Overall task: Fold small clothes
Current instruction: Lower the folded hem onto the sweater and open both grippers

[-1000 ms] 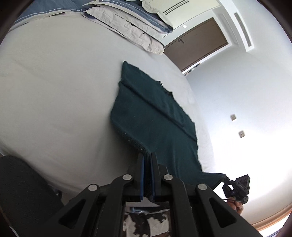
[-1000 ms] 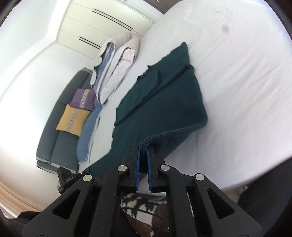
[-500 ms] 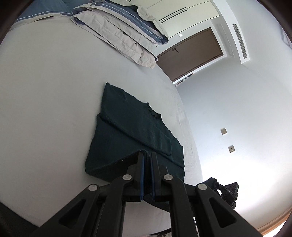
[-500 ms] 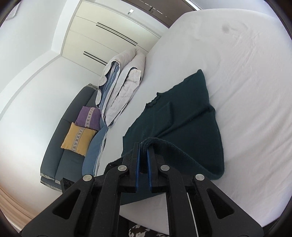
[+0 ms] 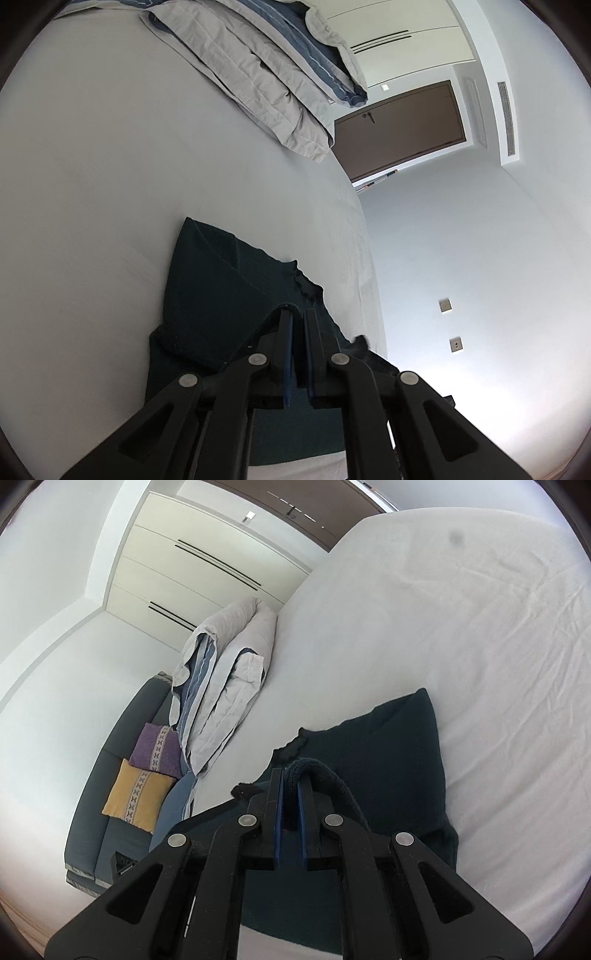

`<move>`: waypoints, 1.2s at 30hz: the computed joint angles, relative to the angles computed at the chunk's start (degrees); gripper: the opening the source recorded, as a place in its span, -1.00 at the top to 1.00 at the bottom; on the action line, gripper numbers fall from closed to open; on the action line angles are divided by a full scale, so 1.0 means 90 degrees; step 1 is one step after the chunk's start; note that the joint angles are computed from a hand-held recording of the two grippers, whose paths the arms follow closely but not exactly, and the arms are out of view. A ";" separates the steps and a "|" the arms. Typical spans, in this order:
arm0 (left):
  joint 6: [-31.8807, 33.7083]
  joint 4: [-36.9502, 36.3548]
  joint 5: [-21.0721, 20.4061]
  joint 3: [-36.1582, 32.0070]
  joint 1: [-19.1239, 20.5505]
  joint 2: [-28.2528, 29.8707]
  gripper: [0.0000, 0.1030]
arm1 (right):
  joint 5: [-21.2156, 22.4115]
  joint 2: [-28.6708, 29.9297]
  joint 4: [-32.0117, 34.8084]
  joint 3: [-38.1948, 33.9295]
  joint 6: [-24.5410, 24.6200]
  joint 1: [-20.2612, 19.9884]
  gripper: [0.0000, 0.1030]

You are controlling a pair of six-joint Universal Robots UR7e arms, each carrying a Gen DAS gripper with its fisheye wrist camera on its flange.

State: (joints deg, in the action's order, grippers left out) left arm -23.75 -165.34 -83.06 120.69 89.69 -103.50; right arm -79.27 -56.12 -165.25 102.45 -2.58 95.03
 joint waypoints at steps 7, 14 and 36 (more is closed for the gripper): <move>0.0017 -0.0046 0.0022 -0.0968 0.0337 0.1119 0.91 | -0.0470 0.1245 0.0282 -0.1472 0.0067 0.0138 0.89; 0.0128 0.0104 0.0353 -0.1801 0.0541 0.1881 0.91 | -0.0971 0.2257 0.0587 -0.2839 0.0248 0.0157 0.89; 0.0735 -0.0338 0.0950 -0.1500 0.0470 0.1941 0.15 | -0.1524 0.3117 0.0402 -0.3777 0.0354 0.0025 -0.44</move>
